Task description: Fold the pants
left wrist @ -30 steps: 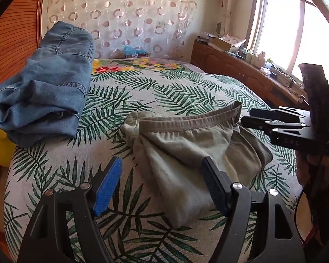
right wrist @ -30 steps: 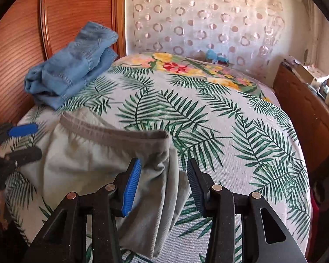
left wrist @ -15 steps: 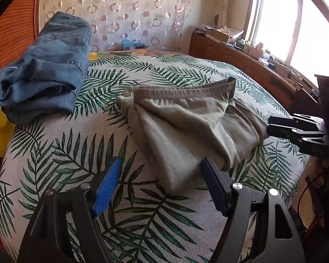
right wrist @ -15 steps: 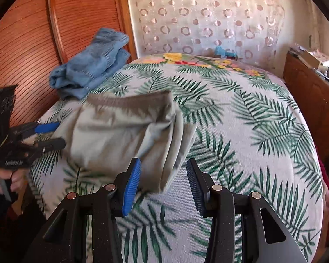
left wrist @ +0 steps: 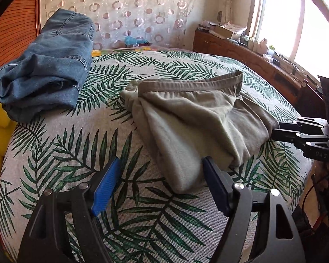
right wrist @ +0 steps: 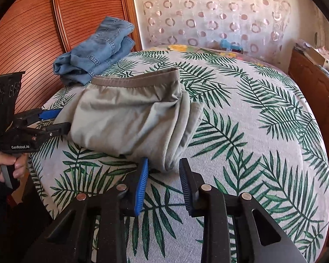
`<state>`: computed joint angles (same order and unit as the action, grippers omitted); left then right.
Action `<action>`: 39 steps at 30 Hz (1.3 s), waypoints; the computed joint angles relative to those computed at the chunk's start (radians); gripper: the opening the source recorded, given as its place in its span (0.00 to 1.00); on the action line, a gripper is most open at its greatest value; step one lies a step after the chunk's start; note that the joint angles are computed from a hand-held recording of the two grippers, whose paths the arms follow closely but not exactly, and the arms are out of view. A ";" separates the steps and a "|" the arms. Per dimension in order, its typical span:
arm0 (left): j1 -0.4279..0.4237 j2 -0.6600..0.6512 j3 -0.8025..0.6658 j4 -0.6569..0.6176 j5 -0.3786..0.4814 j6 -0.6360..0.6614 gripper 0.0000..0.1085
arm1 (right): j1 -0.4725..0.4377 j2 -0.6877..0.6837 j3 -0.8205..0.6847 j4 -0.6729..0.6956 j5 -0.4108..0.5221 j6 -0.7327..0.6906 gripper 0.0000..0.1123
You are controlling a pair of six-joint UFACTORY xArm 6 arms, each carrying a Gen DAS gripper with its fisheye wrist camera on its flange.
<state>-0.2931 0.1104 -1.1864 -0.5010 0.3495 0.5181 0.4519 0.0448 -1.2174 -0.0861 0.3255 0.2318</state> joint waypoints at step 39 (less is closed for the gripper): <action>-0.008 -0.112 0.084 -0.229 0.032 0.206 0.12 | -0.018 -0.036 0.066 -0.146 -0.059 0.130 0.06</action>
<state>-0.3007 -0.0017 -1.1023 -0.7296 0.3818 0.7242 0.4337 0.0088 -1.1516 -0.2322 0.2667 0.3618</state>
